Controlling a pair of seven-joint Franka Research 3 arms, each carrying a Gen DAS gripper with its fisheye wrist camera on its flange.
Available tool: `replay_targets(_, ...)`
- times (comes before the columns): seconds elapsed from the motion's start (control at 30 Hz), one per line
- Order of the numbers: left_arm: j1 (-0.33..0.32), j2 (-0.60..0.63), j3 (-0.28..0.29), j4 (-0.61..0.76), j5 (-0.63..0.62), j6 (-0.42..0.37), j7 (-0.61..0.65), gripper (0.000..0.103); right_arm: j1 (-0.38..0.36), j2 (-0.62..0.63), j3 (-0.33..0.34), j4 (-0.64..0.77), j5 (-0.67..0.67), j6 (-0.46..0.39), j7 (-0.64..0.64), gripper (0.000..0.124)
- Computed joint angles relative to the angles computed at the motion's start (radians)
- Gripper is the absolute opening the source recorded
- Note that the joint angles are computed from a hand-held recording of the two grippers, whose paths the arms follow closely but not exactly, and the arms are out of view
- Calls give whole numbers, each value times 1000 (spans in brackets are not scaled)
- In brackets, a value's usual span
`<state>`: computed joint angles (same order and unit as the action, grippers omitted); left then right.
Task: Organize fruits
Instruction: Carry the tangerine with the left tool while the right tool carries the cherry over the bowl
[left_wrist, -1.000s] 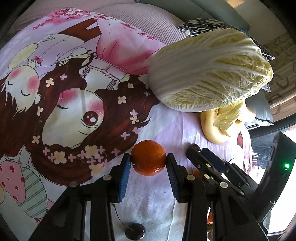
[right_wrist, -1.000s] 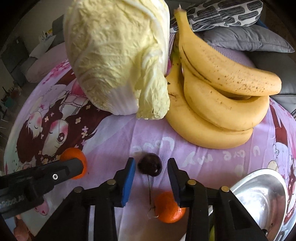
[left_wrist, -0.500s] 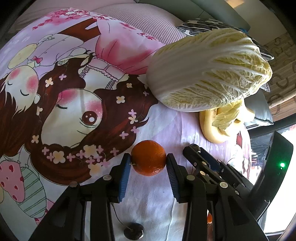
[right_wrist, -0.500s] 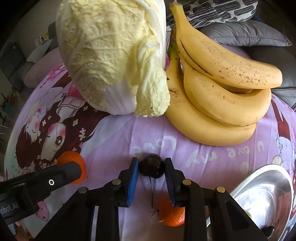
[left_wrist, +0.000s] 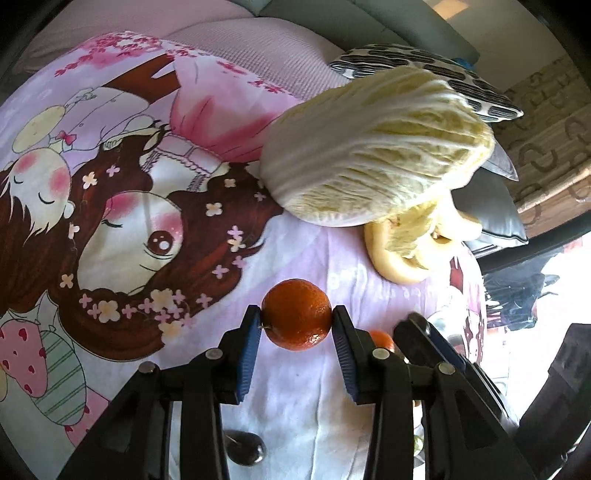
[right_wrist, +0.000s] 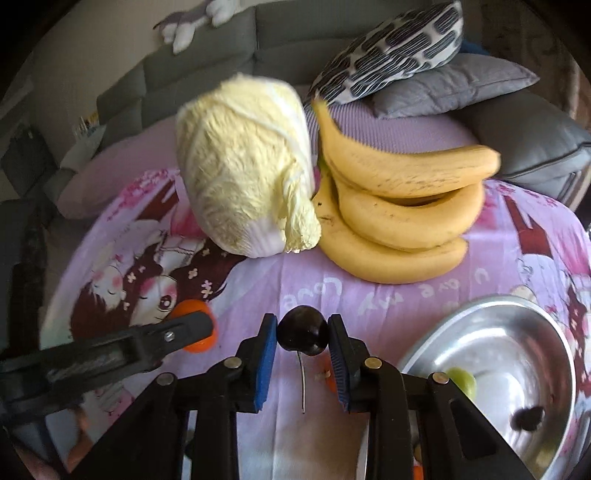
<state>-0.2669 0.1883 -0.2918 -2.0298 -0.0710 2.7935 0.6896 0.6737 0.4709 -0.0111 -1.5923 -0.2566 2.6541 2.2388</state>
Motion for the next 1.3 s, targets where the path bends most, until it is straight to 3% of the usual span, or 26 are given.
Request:
replay_targets(0.17, -18, 13, 1, 25, 32, -6, -10, 40, 31, -85, -28, -97, -69, 33, 94, 30)
replay_targets(0.4, -49, 42, 7, 73, 100, -30, -50, 40, 13, -164, -10, -202, -144, 47, 197, 30)
replay_targets(0.73, -89, 69, -2, 127, 175, -61, -51, 40, -53, -277, 14, -368, -206, 93, 313, 30)
replay_targets(1.03, -148, 197, -56, 302, 176, -114, 110, 41, -172, -392, 46, -509, -323, 68, 501, 30)
replay_targets(1.3, -235, 297, -34, 451, 227, -229, 162, 41, -250, -404, 94, -555, -235, 86, 440, 30)
